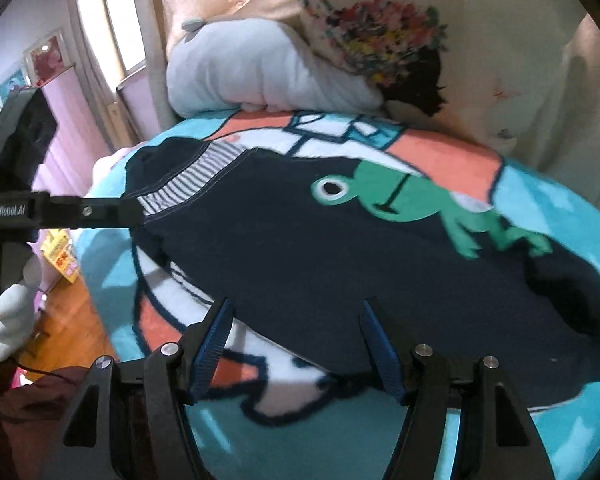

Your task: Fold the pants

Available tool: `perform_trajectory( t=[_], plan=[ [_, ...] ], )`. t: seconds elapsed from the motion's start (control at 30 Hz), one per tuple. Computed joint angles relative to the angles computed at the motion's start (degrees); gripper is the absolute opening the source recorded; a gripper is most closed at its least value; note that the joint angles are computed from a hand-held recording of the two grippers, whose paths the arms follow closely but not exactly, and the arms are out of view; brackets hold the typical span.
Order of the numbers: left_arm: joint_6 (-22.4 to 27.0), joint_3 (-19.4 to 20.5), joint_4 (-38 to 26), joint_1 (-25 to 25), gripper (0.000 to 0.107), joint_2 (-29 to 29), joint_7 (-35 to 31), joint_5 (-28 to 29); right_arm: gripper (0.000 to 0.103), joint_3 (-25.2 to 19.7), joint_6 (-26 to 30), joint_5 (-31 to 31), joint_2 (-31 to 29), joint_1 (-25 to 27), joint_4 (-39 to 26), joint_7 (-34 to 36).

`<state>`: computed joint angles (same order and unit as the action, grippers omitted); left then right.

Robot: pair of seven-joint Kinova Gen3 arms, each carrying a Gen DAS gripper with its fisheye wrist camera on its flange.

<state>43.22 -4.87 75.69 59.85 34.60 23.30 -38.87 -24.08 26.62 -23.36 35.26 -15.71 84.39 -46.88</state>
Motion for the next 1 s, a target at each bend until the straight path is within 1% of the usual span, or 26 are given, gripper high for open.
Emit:
perform_trajectory(
  t=[0.07,0.13,0.17,0.2,0.23,0.27,0.3,0.37,0.5,0.67,0.7,0.73,0.77,0.8,0.83,0.87,0.93,0.97,1.0],
  plan=[
    [-0.6,-0.6,-0.8,-0.3,0.061,0.5,-1.9,2.0,0.070,0.1,-0.3,0.3,0.5,-0.4,-0.1,0.2],
    [0.0,0.5,-1.6,-1.1,0.061,0.8,-1.7,1.6,0.069,-0.9,-0.6,-0.4,1.1,0.5,-0.4,0.7],
    [-0.5,0.2,-1.4,-1.1,0.061,0.7,-1.2,1.6,0.063,-0.9,-0.3,-0.6,1.3,0.5,-0.8,0.6],
    [-1.2,0.0,-1.0,-1.2,0.061,0.5,-0.8,1.6,0.049,-0.1,-0.5,-0.3,1.3,-0.1,-1.1,-0.1],
    [-2.2,-0.3,-0.6,-1.3,0.061,0.4,-0.2,1.8,0.041,1.1,-0.7,0.3,1.1,-1.0,-1.3,-1.0],
    [-2.8,-0.3,-0.2,-1.7,0.061,0.2,-0.1,2.1,0.027,2.5,-0.7,1.3,1.0,-2.3,-1.7,-2.3],
    [-4.1,-0.7,0.4,-1.8,0.061,0.0,0.6,2.2,0.022,2.9,-0.6,1.9,1.1,-2.7,-2.0,-3.2],
    [-5.6,-1.5,1.1,-1.7,0.061,-0.3,1.7,2.2,0.013,0.7,0.9,0.6,1.8,-0.4,-3.0,-2.3],
    [-4.8,-0.6,-0.6,-3.0,0.061,0.5,-0.7,3.6,0.012,-3.0,0.5,-3.2,1.9,3.5,-2.4,0.2],
    [-5.0,-0.4,-2.4,-4.5,0.060,2.1,-2.5,6.7,0.010,-5.1,0.4,-6.4,1.8,5.6,-1.9,3.4],
    [-4.1,-0.7,-3.1,-4.4,0.056,2.5,-2.6,7.0,0.010,-5.2,0.5,-6.8,1.7,5.7,-1.8,3.8],
    [-3.6,-2.0,-3.5,-3.7,0.034,2.8,-3.0,8.0,0.010,-5.0,0.6,-7.0,1.5,5.6,-1.6,4.0],
    [-4.1,-2.2,-3.3,-3.9,0.010,2.9,-3.3,8.5,0.010,-4.7,0.6,-7.2,1.3,5.4,-1.5,4.1],
    [-5.4,-1.7,-2.4,-4.6,0.005,2.6,-2.6,8.2,0.010,-4.0,0.7,-7.2,1.2,4.9,-1.3,3.8],
    [-7.1,-2.2,-1.1,-4.4,0.005,2.2,-1.1,7.4,0.010,-3.3,0.6,-7.1,1.0,4.4,-1.1,3.4],
    [-7.9,-3.7,-0.4,-3.3,0.005,2.1,0.3,6.7,0.010,-2.4,0.6,-6.8,1.0,3.6,-1.2,2.7],
    [-7.5,-4.5,-0.5,-2.4,0.005,1.9,0.9,5.9,0.012,-0.6,-0.7,-6.3,0.6,2.1,-0.6,0.4],
    [-7.2,-4.9,-0.6,-2.0,0.005,1.8,1.3,5.4,0.017,-0.6,-1.2,-6.3,0.6,2.1,-0.5,-0.3],
    [-6.9,-5.2,-0.5,-1.6,0.005,1.6,1.8,4.8,0.026,-1.5,-1.3,-6.7,0.6,2.9,-0.4,-0.3]
  ],
)
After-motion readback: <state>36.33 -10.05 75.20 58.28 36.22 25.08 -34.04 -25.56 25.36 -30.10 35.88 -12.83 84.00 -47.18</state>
